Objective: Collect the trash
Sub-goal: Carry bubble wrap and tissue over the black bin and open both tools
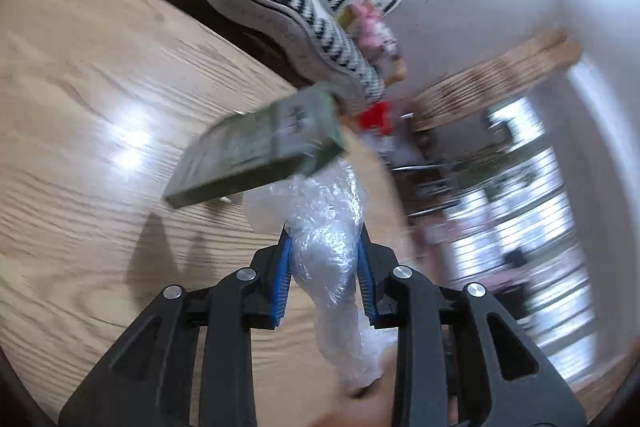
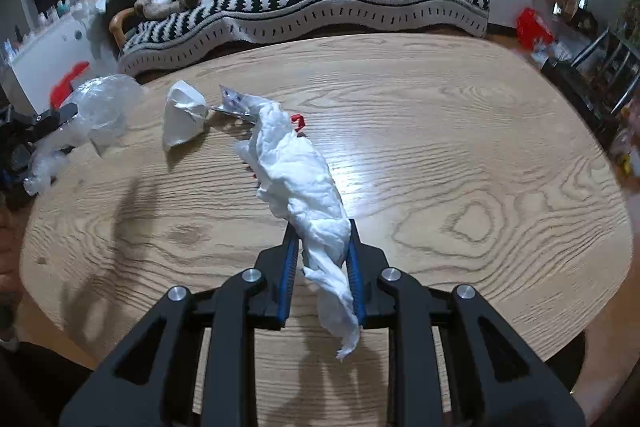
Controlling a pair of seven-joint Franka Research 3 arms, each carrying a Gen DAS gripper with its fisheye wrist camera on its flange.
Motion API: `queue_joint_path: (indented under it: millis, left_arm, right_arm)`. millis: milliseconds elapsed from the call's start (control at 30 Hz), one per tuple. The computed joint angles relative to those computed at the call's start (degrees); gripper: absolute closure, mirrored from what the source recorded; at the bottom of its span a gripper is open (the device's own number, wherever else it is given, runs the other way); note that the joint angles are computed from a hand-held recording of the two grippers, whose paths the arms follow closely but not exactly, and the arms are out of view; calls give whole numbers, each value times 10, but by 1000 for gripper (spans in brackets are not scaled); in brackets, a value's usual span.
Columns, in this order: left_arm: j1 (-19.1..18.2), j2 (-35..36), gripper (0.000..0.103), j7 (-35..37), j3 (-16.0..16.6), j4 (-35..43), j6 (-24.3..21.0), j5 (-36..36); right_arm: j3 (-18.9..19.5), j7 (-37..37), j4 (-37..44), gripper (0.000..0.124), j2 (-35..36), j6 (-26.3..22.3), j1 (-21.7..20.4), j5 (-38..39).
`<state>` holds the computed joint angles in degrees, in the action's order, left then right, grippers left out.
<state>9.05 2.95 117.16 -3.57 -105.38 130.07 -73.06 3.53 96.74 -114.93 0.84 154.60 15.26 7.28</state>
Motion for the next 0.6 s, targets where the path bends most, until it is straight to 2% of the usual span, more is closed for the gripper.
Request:
queue_joint_path:
  millis: [33, 67, 133, 167, 233, 333, 367, 400, 433, 600]
  left_arm:
    - [2, 2, 75, -2, 1, -1, -9, -22]
    - [3, 4, 75, -5, 1, 0, -12, -35]
    - [0, 4, 75, -26, -2, 0, 9, -16]
    - [-5, 1, 75, -35, -4, -1, 32, 14]
    - [-6, 1, 75, -34, -4, 0, 33, 9]
    - [18, 3, 75, 5, 7, -22, -58, -176]
    - [21, 3, 75, -3, 9, -24, -61, -194]
    - [18, -3, 75, -5, 8, -24, -44, -177]
    - [11, -10, 75, -6, 5, -23, -3, -139]
    - [-9, -17, 75, -24, 0, -14, 37, -62]
  right_arm:
    - [-1, 0, -3, 100, -3, 2, -1, 6]
    - [-2, 21, -5, 100, -6, 1, -1, -26]
    - [-2, 49, -11, 100, -11, 2, -2, -77]
    - [-2, 50, -12, 100, -13, 3, -3, -80]
    - [-2, 39, -17, 100, -17, 4, -4, -62]
    - [-4, 1, -23, 100, -24, 6, -7, -1]
    - [-4, 8, -27, 100, -28, 7, -9, -6]
    - [-2, 28, -30, 100, -31, 8, -12, -37]
    - [0, 44, -34, 100, -34, 10, -15, -63]
    - [1, 45, -45, 100, -46, 9, -20, -67]
